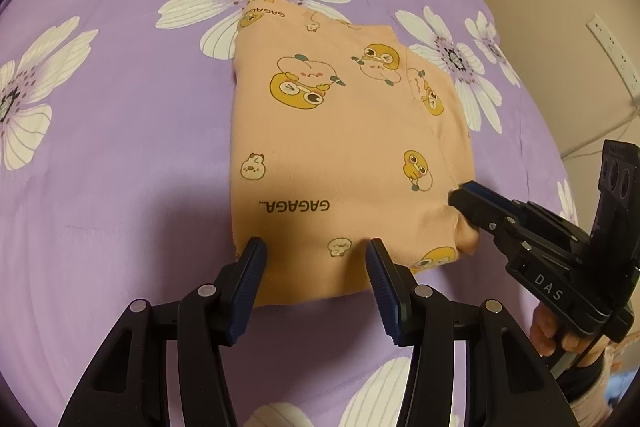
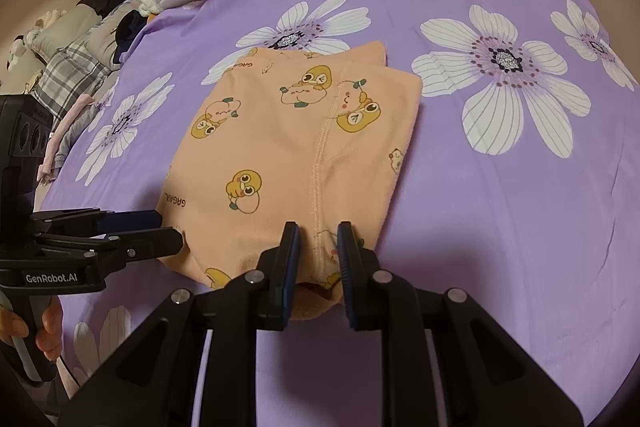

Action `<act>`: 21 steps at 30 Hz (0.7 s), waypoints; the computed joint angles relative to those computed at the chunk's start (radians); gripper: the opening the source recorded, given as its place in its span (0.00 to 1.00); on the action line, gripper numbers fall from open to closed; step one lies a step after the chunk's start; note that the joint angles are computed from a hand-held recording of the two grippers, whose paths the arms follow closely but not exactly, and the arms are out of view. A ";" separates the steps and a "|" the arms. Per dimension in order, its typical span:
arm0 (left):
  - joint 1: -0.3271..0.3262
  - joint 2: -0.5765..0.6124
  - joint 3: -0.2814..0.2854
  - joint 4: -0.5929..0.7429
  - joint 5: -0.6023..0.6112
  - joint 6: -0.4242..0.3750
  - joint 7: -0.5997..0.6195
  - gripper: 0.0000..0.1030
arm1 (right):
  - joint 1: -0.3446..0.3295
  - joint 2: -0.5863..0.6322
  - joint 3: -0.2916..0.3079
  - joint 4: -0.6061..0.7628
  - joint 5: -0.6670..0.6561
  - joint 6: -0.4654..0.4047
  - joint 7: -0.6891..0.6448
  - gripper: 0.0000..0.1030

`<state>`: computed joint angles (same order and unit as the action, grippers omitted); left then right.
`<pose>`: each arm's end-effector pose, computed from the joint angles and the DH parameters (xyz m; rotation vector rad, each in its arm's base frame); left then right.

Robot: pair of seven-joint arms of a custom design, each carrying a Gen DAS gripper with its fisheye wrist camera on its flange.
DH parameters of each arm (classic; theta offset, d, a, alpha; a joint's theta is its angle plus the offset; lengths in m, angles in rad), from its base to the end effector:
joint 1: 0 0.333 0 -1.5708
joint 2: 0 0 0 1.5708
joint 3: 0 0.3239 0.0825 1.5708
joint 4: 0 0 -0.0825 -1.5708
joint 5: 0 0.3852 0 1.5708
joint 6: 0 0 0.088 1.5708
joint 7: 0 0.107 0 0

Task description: Fold small clothes

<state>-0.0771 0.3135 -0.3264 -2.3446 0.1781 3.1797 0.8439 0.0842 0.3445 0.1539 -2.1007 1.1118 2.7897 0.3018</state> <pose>0.5096 -0.2327 0.2740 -2.2792 1.8909 -0.8227 0.5901 0.0983 0.2803 -2.1431 1.2925 -0.1461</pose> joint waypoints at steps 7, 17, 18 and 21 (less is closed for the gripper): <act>0.018 0.000 -0.017 -0.003 -0.003 0.000 0.004 0.49 | 0.000 0.000 -0.001 0.000 -0.014 0.001 0.010 0.19; 0.014 0.000 -0.012 -0.003 -0.003 0.000 0.004 0.49 | 0.000 0.000 0.001 -0.001 -0.014 0.003 0.011 0.20; 0.014 0.001 -0.012 -0.003 -0.003 0.000 0.004 0.49 | 0.000 0.000 0.001 0.000 -0.015 0.003 0.012 0.20; 0.013 0.000 -0.011 -0.002 -0.002 -0.002 0.004 0.49 | 0.000 0.000 0.001 -0.001 -0.016 0.002 0.013 0.20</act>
